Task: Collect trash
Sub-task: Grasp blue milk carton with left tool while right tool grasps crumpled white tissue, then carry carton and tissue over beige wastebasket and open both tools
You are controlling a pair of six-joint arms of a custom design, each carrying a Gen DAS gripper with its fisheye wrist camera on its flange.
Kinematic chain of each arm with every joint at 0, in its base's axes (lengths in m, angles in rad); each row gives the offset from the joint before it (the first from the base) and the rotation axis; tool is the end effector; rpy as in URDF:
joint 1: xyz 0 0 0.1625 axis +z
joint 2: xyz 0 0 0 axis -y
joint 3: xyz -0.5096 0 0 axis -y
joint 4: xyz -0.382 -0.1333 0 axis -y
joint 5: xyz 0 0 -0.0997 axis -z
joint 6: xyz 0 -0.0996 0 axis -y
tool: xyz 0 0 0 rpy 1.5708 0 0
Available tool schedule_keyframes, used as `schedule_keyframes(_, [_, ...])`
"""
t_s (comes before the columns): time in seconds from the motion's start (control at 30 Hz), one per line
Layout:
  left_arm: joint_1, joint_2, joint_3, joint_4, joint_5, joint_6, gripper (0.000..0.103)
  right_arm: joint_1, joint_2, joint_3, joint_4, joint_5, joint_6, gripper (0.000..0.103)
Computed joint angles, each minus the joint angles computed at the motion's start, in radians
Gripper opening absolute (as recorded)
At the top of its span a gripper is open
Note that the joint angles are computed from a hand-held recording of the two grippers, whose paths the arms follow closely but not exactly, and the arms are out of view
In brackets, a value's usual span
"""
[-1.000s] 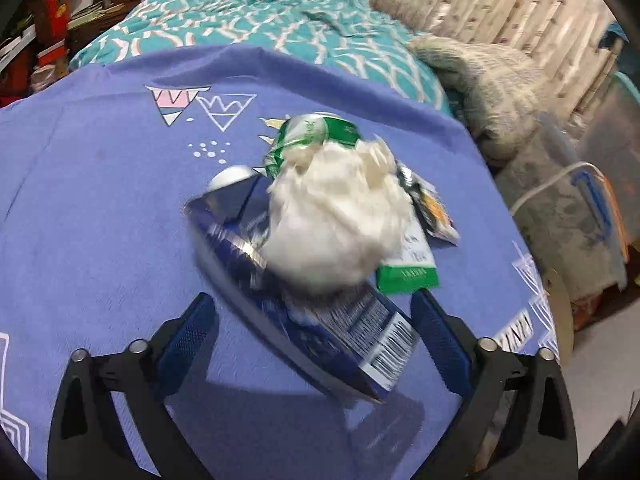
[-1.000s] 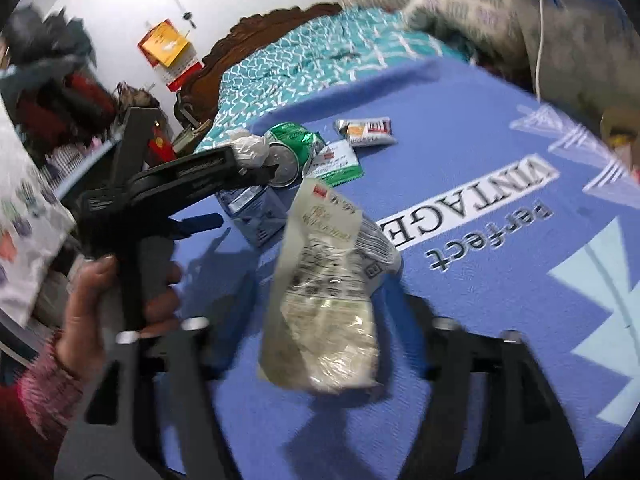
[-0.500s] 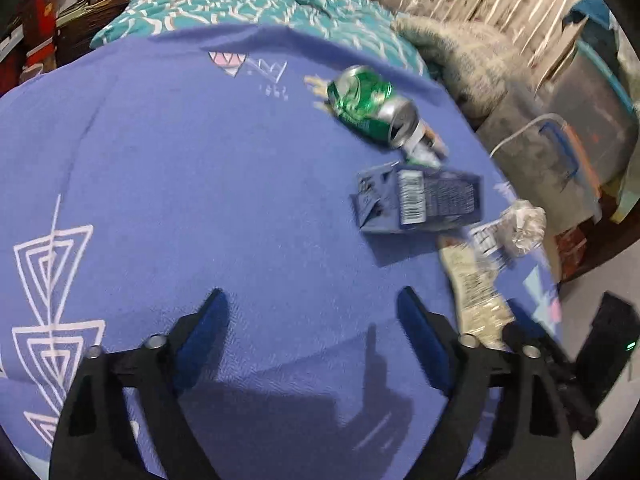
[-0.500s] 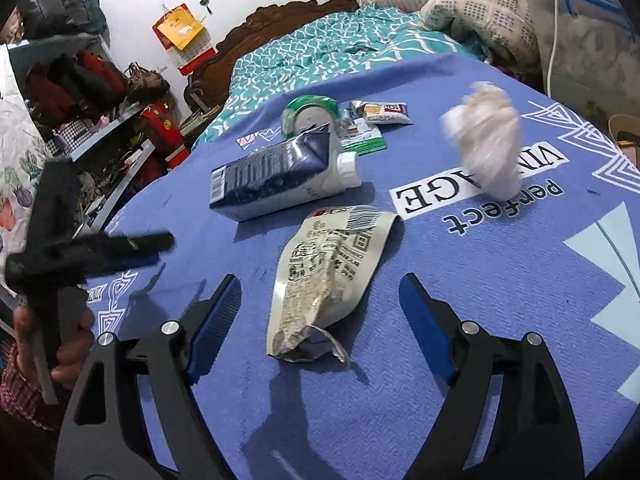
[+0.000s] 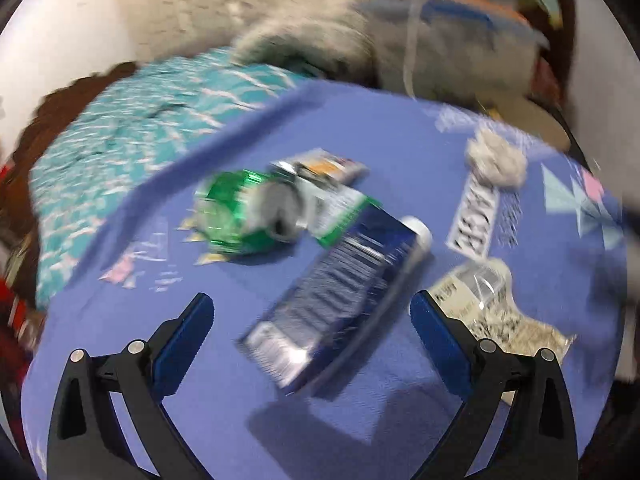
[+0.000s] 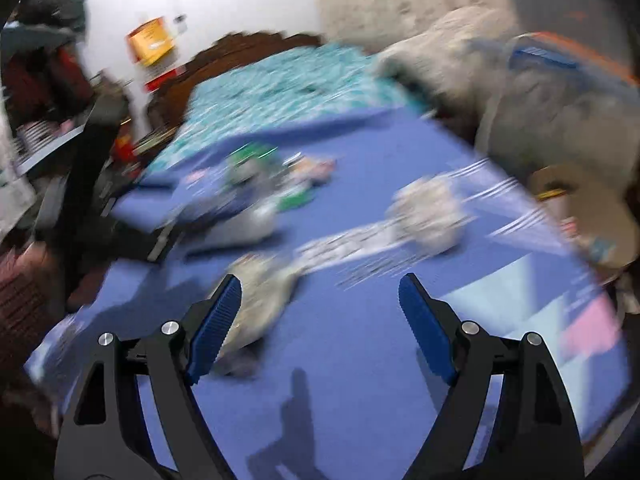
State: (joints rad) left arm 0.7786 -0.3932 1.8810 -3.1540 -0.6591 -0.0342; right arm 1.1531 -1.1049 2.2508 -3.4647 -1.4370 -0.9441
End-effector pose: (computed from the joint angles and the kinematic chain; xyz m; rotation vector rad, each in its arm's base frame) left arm -0.2835 -0.5775 -0.0742 0.7955 2.1419 -0.5496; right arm -0.0796 -0.5408 0.2652 0.7490 -2.5147 0.9105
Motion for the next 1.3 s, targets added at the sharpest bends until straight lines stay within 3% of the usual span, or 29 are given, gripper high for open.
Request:
schedule_keyframes(0.07, [0.010,0.017,-0.016,0.040,-0.007,0.030,0.095,0.017,0.011,-0.083,0.019,-0.068,0.025,0.081])
schedule_keyframes(0.17, [0.016,0.049,-0.034,0.073,0.057,0.005,0.095,0.063,0.068,-0.241,0.117,-0.254,0.045,0.081])
schedule_keyframes(0.23, [0.018,0.056,-0.029,0.039,0.073,-0.030,0.092,0.075,0.098,-0.326,0.216,-0.301,0.066,0.079])
schedule_keyframes(0.27, [0.016,0.058,-0.024,0.012,0.076,-0.037,0.089,0.081,0.114,-0.358,0.255,-0.327,0.077,0.069])
schedule_keyframes(0.3, [0.011,0.059,-0.013,-0.025,0.090,-0.041,0.078,0.085,0.128,-0.386,0.294,-0.345,0.082,0.060])
schedule_keyframes(0.33, [0.008,0.053,-0.001,-0.036,0.095,-0.054,0.071,0.087,0.137,-0.402,0.332,-0.357,0.092,0.039])
schedule_keyframes(0.37, [0.008,0.041,0.011,-0.030,0.089,-0.083,0.067,0.082,0.136,-0.416,0.396,-0.341,0.114,0.037])
schedule_keyframes(0.43, [0.006,0.020,0.035,-0.034,0.078,-0.117,0.056,0.070,0.111,-0.382,0.402,-0.288,0.116,0.035])
schedule_keyframes(0.6, [-0.010,-0.057,0.152,-0.049,0.007,-0.283,0.051,0.026,0.002,-0.220,0.321,-0.128,0.038,0.035])
schedule_keyframes(0.7, [-0.044,-0.088,0.246,-0.138,-0.009,-0.397,0.050,-0.010,-0.047,-0.142,0.266,-0.087,0.006,0.035])
schedule_keyframes(0.83, [-0.088,-0.105,0.321,-0.191,-0.006,-0.527,0.049,-0.059,-0.077,-0.104,0.272,-0.053,0.013,0.035])
schedule_keyframes(0.9, [-0.098,-0.110,0.321,-0.122,0.002,-0.584,0.050,-0.068,-0.079,-0.101,0.285,-0.044,0.014,0.035])
schedule_keyframes(0.97, [-0.105,-0.114,0.295,0.030,0.033,-0.656,0.060,-0.069,-0.069,-0.099,0.272,-0.050,0.001,0.035])
schedule_keyframes(1.03, [-0.103,-0.111,0.268,0.138,0.050,-0.720,0.076,-0.061,-0.049,-0.096,0.232,-0.075,-0.010,0.035])
schedule_keyframes(1.07, [-0.102,-0.110,0.262,0.146,0.043,-0.731,0.077,-0.057,-0.043,-0.096,0.222,-0.086,-0.011,0.037])
schedule_keyframes(1.17, [-0.088,-0.101,0.253,0.118,0.013,-0.737,0.074,-0.058,-0.031,-0.091,0.211,-0.106,-0.021,0.041])
schedule_keyframes(1.2, [-0.082,-0.098,0.247,0.121,0.000,-0.736,0.060,-0.059,-0.029,-0.089,0.200,-0.113,-0.026,0.042])
schedule_keyframes(1.23, [-0.075,-0.096,0.244,0.102,-0.034,-0.717,0.053,-0.060,-0.026,-0.088,0.194,-0.115,-0.028,0.040])
schedule_keyframes(1.3, [-0.077,-0.102,0.235,0.120,-0.035,-0.728,0.051,-0.070,-0.035,-0.089,0.210,-0.093,-0.026,0.036])
